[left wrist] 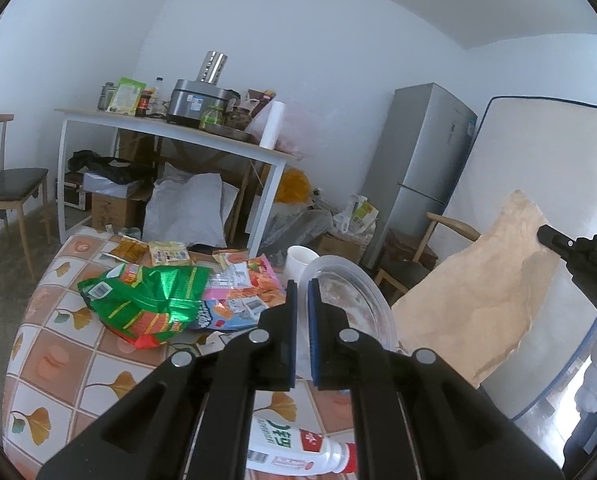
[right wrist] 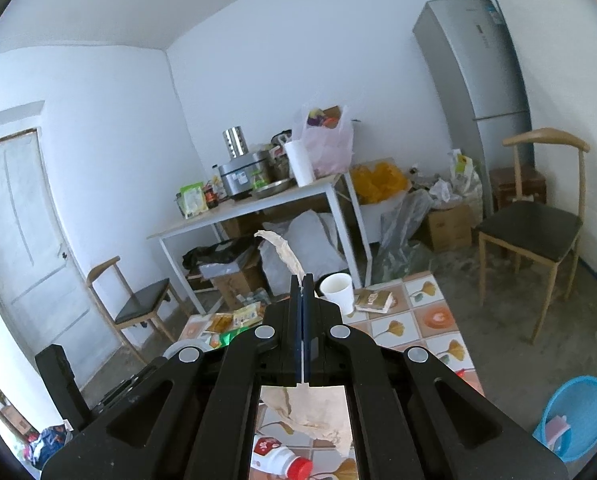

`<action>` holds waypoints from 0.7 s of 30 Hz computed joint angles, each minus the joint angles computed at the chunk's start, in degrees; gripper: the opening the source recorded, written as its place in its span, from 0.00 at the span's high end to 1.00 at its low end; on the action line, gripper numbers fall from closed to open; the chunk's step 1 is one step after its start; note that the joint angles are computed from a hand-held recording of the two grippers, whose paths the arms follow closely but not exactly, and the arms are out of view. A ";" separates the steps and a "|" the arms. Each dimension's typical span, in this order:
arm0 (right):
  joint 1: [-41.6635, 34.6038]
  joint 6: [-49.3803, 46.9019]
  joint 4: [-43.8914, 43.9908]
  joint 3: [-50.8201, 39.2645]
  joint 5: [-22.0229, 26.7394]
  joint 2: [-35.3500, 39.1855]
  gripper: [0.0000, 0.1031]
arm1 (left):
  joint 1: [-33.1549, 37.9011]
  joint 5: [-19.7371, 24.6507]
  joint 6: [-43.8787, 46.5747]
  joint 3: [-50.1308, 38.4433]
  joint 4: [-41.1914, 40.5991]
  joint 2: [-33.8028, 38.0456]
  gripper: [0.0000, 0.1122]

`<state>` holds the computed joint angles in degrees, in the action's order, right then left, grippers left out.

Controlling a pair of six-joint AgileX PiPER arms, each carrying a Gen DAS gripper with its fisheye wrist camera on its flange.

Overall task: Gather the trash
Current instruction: 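Carry the cup with the left tool while the right carries the tan paper bag to the wastebasket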

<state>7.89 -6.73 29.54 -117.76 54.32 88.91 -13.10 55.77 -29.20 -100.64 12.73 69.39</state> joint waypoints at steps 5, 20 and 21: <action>-4.50 -2.45 3.61 2.94 -0.60 -2.12 1.00 | -4.95 1.30 -2.20 -2.43 2.32 2.11 0.96; -29.55 -9.94 16.30 11.87 2.65 -7.98 1.00 | -16.28 10.95 5.49 -28.84 -14.65 24.11 0.96; -31.52 -10.14 16.84 12.27 3.16 -8.13 1.00 | -17.17 12.93 6.24 -33.40 -15.79 27.31 0.96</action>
